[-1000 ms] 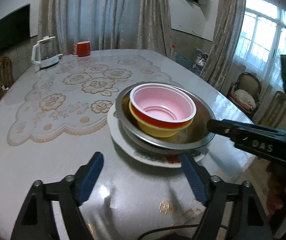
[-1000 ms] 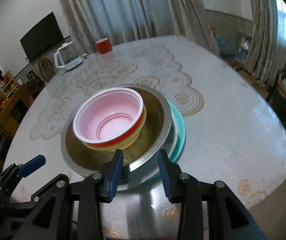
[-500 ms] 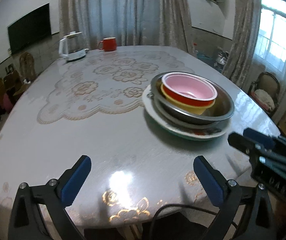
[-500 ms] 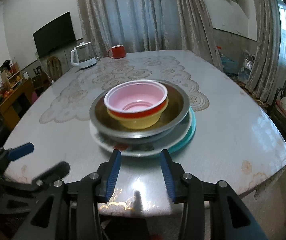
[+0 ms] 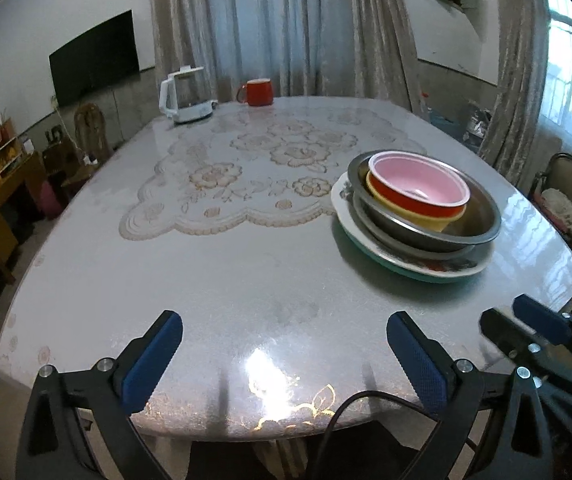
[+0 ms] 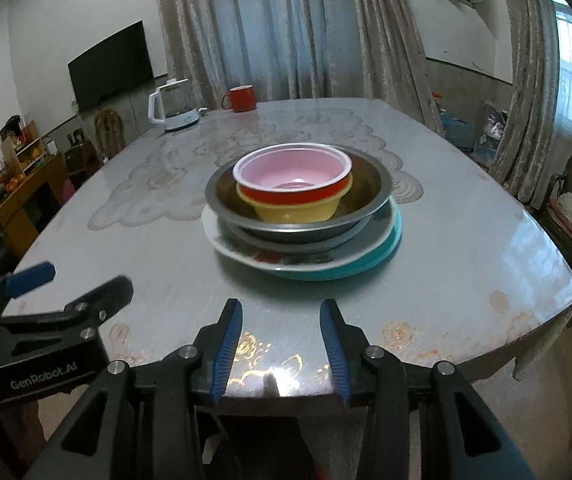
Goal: Organize plates and bowls
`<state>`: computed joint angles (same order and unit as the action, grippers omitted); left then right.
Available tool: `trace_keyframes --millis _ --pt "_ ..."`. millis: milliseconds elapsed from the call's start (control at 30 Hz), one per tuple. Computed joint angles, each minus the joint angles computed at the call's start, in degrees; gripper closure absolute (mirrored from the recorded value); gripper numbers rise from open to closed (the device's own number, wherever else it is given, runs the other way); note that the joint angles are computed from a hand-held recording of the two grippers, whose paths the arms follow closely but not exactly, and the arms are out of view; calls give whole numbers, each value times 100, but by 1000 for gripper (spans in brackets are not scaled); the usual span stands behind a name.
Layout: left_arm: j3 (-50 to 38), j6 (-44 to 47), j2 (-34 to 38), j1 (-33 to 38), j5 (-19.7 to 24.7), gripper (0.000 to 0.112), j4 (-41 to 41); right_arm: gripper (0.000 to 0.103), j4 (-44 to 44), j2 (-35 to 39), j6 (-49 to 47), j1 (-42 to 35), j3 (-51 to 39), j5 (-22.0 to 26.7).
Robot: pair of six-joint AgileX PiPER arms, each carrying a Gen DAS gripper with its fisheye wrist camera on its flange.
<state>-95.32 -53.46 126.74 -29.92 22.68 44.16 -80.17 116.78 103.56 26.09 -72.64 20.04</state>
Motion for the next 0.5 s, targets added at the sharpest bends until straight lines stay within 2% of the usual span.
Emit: trace_keyframes --millis 167,333,500 --pt "148 266 -112 134 -312 10 -480 63 -109 -16 75 43 33 60" --pt "-1 142 -14 80 -16 10 -390 63 170 22 -146 -22 9 -64" --pt "17 1 -3 26 7 10 -191 63 128 52 -140 18 -15 -62"
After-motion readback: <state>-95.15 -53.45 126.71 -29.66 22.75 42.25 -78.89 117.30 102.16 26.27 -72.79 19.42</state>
